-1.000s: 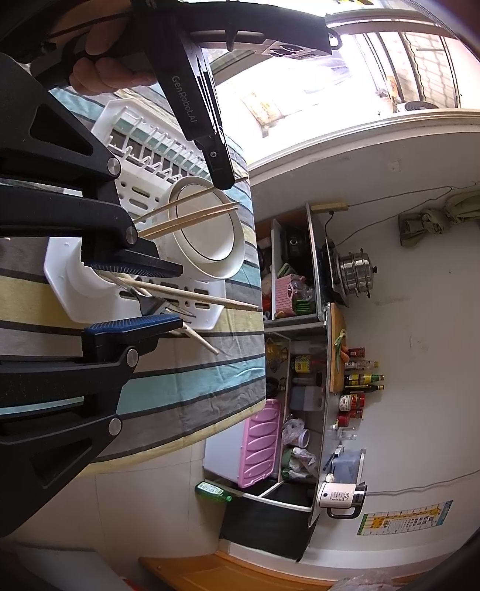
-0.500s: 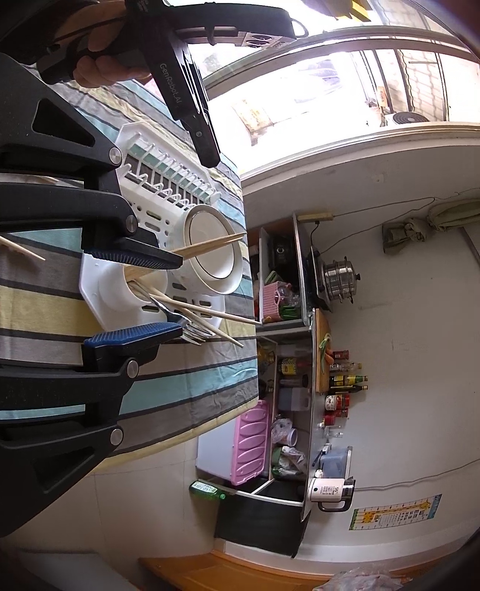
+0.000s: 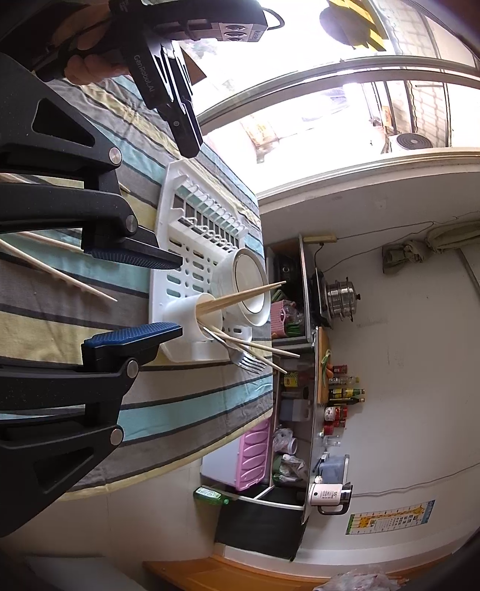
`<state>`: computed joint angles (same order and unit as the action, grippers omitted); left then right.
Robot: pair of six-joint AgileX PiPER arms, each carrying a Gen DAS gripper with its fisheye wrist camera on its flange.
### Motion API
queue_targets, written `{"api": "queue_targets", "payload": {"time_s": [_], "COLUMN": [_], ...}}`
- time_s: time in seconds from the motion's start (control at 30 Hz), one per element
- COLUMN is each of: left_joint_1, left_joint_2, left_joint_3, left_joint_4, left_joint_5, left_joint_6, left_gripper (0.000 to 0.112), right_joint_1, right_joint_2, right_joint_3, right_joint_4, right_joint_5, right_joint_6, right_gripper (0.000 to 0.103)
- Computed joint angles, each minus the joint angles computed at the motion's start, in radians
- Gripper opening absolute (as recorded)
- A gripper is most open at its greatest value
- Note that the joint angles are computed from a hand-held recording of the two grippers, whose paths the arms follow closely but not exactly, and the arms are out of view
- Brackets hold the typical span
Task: Organize utensils
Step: 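Move both tools back down to the remaining chopsticks on the cloth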
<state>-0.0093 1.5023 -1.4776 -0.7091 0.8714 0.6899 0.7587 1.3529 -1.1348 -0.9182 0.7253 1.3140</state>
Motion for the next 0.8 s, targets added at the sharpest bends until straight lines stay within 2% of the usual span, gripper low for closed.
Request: {"api": "queue_targets", "payload": {"time_s": [0.47,0.8], "left_joint_1": [0.158,0.189], "left_joint_2": [-0.176,-0.193], "left_joint_3": [0.296,0.351], "left_joint_4": [-0.09,-0.086], "left_joint_5": [0.026,0.031], "left_joint_6": [0.166,0.193], "left_gripper": [0.025,0.025], "right_joint_1": [0.161,0.159], "right_joint_2": [-0.058,-0.038], "right_joint_3": [0.135,0.137], "right_joint_4": [-0.08,-0.063], "right_joint_5": [0.061,0.042], "right_joint_6": [0.204,0.203], "right_gripper": [0.031,0.031]}}
